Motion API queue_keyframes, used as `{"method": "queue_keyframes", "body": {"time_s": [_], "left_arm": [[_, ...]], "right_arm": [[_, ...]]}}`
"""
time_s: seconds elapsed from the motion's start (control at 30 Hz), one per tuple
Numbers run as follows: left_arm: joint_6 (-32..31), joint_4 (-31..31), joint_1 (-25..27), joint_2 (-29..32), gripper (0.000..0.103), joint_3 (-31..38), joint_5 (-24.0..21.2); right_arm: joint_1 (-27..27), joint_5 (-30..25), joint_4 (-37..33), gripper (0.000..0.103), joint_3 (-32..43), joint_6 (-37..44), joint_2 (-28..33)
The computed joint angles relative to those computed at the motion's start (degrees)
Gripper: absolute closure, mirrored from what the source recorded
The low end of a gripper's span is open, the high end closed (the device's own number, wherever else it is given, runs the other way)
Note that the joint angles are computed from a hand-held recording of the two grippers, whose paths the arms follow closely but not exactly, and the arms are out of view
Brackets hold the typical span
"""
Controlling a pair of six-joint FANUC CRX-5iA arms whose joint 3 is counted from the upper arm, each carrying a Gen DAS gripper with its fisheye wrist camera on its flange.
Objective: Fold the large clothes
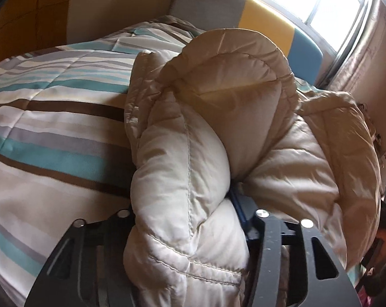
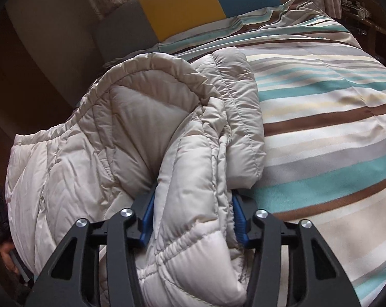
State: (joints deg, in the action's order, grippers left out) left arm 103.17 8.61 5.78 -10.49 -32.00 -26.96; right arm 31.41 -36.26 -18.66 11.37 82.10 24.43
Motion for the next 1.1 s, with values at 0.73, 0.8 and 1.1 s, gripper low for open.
{"method": "queue_keyframes", "body": {"time_s": [0.73, 0.8, 1.1], "left_arm": [[-1.9, 2.4, -6.3, -21.9, 0.057, -14.8, -5.5], [-2.6, 3.2, -6.4, -23.6, 0.057, -16.0, -5.7], [-4.3, 2.8, -1.2, -31.6, 0.024, -16.6, -9.7]], "right_arm": [[-0.5, 1.3, -2.3, 0.062, -24.4, 5.5, -22.3], [-0.7, 1.2, -2.9, 0.062, -25.4, 6.0, -23.4], [-0.6, 8.3, 1.3, 0.027, -24.8, 2.2, -23.6]]}}
